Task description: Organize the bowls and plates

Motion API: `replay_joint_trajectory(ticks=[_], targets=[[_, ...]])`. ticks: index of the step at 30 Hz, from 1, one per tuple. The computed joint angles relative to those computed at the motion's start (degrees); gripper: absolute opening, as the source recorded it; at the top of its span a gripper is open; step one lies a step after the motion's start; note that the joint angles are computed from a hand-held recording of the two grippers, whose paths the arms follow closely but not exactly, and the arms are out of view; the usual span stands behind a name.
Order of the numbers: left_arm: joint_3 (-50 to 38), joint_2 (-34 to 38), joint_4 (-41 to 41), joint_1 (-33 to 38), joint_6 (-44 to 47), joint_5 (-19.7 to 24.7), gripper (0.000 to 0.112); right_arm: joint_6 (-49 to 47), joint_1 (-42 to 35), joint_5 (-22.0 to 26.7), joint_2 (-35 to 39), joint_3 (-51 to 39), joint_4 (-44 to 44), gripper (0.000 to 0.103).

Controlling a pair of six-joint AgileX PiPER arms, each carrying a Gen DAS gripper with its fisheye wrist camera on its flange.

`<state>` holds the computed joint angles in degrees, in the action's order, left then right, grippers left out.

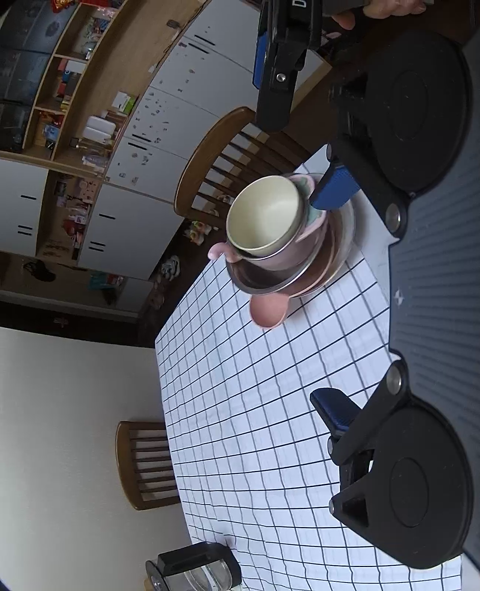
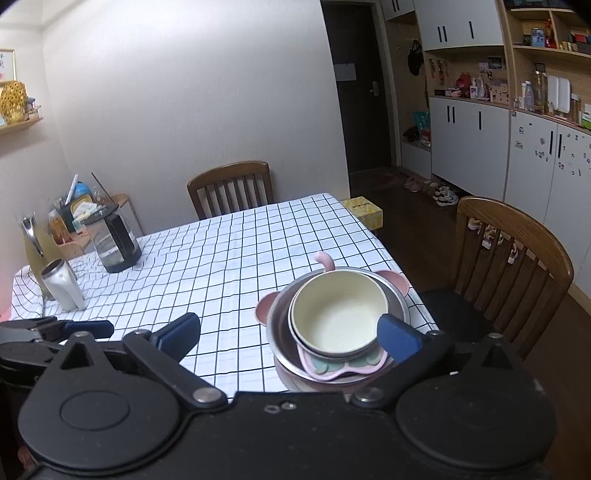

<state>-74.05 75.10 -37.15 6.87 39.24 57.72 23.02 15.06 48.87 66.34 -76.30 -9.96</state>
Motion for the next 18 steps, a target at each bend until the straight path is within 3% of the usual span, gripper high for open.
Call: replay_joint_trajectory(ticks=[10, 18], targets=[[2.1, -3.7, -2.5, 4.3, 2.7, 4.0, 0.103, 14.2, 8.8, 3.1, -4.0, 2.9, -11.2, 0.103], [2.9, -5.6, -2.6, 4.9, 2.8, 4.8, 0.103, 29.4, 19.3, 9.6, -5.8, 4.8, -23.5, 0.103]])
